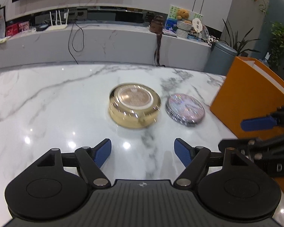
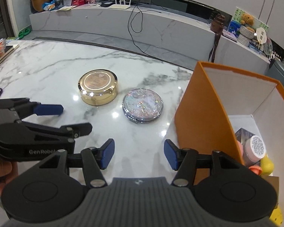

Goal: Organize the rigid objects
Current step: 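Move both tools back over the gold tin and glitter compact, then grasp the gold round tin with the left tool while the right tool grasps the glitter compact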

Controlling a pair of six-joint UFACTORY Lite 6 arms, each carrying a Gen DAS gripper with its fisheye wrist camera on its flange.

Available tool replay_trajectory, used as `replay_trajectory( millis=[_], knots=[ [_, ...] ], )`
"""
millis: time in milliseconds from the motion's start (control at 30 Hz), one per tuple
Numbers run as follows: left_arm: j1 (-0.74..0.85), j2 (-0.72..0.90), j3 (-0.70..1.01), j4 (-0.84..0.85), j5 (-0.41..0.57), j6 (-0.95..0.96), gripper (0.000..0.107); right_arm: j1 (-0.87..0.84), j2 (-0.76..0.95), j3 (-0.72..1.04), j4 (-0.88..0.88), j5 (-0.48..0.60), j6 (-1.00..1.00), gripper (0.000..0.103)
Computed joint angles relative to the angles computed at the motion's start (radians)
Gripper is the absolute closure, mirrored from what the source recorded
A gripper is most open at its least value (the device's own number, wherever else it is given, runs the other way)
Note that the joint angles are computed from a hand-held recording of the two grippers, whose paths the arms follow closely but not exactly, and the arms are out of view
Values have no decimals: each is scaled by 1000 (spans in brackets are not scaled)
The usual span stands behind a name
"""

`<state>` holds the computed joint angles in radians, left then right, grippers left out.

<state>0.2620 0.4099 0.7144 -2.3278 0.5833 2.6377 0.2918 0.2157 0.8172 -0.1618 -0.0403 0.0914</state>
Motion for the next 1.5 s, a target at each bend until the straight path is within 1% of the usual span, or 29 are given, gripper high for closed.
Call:
replay_trajectory(
  millis=[67,100,133,200,233,433,500,667,733,767,800,933,1000,1100,1167,1233,1300,1367,1500],
  knots=[
    [-14,16,21,-57,-3,49,18,-8,21,8,-120,-21,144,42],
    [-25,23,32,-80,-9,71,18,-8,33,14,-139,-29,173,42],
    [-34,34,48,-94,-16,90,18,-6,46,20,-117,-35,161,42],
    [-43,57,79,-107,-28,121,18,2,72,32,14,-43,38,41],
    [-52,64,89,-127,-31,148,18,5,84,41,43,-42,8,41],
    [-105,99,133,-267,-34,317,18,16,131,66,-8,-29,46,41],
    [-125,113,158,-312,-50,349,18,18,139,71,-75,-26,109,41],
    [-152,150,219,-355,-79,366,16,22,150,75,-154,-27,184,41],
    [-153,167,239,-346,-79,360,16,23,153,76,-151,-27,180,41],
    [-150,173,248,-329,-79,349,16,24,153,75,-129,-27,159,41],
    [-144,178,254,-297,-75,327,20,25,154,74,-105,-28,135,41],
    [-109,178,246,-204,-47,255,20,31,153,64,83,-39,-42,41],
    [-91,157,209,-203,-31,265,20,36,156,59,216,-56,-165,41],
    [-31,106,128,-154,7,225,20,45,163,42,359,-105,-289,40],
    [16,66,75,-105,26,200,20,59,168,29,421,-151,-329,40],
    [58,22,4,-101,52,240,20,75,179,24,478,-194,-361,40],
    [89,-6,-44,-89,79,274,20,94,195,24,544,-240,-398,37],
    [108,-33,-78,-80,85,297,20,105,208,28,565,-269,-404,32],
    [151,-52,-90,8,83,235,20,115,248,50,603,-325,-418,26]
  ],
)
